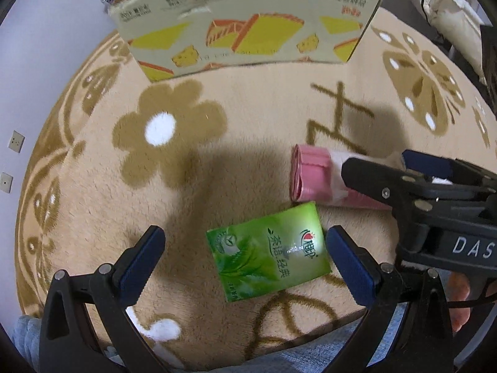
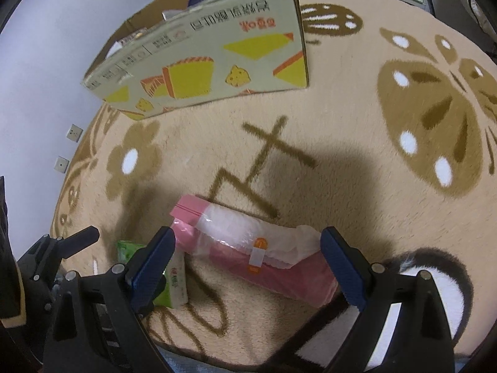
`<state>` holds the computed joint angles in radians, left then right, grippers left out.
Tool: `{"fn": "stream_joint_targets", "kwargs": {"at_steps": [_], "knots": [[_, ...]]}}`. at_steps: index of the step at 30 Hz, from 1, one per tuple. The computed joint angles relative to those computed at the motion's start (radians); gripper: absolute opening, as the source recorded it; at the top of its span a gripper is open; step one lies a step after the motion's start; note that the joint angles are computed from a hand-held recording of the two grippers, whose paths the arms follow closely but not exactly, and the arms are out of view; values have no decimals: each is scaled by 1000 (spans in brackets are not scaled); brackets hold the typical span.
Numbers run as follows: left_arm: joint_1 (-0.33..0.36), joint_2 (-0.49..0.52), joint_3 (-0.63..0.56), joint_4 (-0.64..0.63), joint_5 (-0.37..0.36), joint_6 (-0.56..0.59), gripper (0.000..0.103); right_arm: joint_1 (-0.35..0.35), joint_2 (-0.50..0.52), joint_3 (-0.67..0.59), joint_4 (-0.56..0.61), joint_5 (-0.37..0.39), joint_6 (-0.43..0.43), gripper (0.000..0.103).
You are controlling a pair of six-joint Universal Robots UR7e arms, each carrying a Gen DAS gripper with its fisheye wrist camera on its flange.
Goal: Organize soft objects
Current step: 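Move both tools down to the green packet and pink roll pack, then grasp the green tea packet with left tool while right tool grasps the pink roll pack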
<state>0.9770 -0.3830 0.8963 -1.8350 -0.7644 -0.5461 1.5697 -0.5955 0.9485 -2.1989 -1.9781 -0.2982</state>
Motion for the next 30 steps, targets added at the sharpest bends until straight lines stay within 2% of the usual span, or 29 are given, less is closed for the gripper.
{"fn": "stream_joint_targets", "kwargs": {"at_steps": [8, 14, 18, 22, 26, 30], "knots": [[23, 4, -15, 7, -54, -41, 102, 8, 27, -17, -6, -29, -37, 99], [29, 11, -33, 30, -78, -28, 102, 8, 29, -18, 12, -33, -42, 99], [20, 17, -25, 34, -12, -16, 102, 10, 36, -19, 15, -46, -41, 99], [27, 20, -35, 55, -19, -41, 102, 10, 37, -17, 23, -50, -42, 99], [34, 48, -89, 177, 12, -113, 101, 9, 47, -25, 46, -68, -33, 97], [38, 44, -89, 168, 9, -107, 98, 14, 51, -18, 33, -89, -44, 95]]}}
